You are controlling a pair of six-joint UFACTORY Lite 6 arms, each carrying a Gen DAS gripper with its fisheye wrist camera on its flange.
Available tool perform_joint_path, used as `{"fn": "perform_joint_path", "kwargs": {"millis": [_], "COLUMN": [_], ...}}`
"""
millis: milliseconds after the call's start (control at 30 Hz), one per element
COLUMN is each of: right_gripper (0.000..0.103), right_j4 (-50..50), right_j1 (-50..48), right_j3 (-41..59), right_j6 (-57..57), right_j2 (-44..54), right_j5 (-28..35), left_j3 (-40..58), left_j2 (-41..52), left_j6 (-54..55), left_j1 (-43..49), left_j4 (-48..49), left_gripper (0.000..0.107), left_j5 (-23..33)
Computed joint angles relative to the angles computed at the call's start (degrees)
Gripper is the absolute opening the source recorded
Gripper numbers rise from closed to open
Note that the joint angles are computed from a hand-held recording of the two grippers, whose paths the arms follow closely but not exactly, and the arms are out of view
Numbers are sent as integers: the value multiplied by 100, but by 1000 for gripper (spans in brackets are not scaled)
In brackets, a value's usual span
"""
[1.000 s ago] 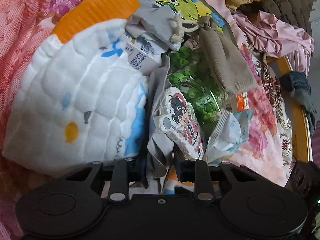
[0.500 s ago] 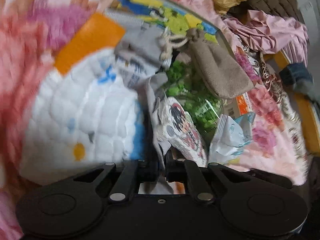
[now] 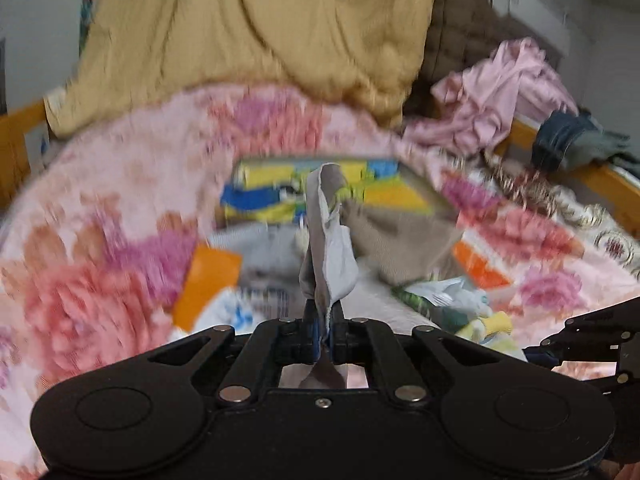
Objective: Organize soft objects
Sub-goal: 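Lift the grey cloth and striped towel and carry both over the frog tray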
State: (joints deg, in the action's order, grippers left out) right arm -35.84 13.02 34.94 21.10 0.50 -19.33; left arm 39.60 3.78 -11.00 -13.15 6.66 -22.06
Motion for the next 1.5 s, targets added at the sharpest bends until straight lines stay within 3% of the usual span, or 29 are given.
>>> {"fn": "perform_joint_path", "kwargs": {"millis": [133, 467, 633, 933, 1067, 1200, 1500], "right_gripper": [18, 18, 18, 18, 18, 18, 18], "right_j4": [-229, 511, 1112, 1496, 1458, 1445, 1526], "right_j1": [-290, -329, -135, 20, -78, -180, -294], "right_j3": [-319, -627, -821, -494, 161, 1351, 4512], "right_j6": [223, -203, -835, -1116, -1229, -1126, -801], "right_j2": [-484, -1217, -1440, -1530, -981, 180, 3187], "right_j5": [-580, -1360, -1714, -1573, -1520, -1510, -1273], "left_j3": [-241, -313, -314, -136, 293, 1180, 4442], "left_j2": [-495, -965, -1041, -855, -381, 436, 3097], "left_j6": [287, 1369, 1180, 704, 403, 2, -1790], "left_j1": [-136, -751, -800, -694, -408, -84, 430], "left_j4": [-565, -2076, -2010, -1720, -1241, -826, 627], "left_gripper": [4, 4, 4, 4, 4, 4, 4], "left_j5": [-1, -97, -232, -527, -662, -647, -119]}}
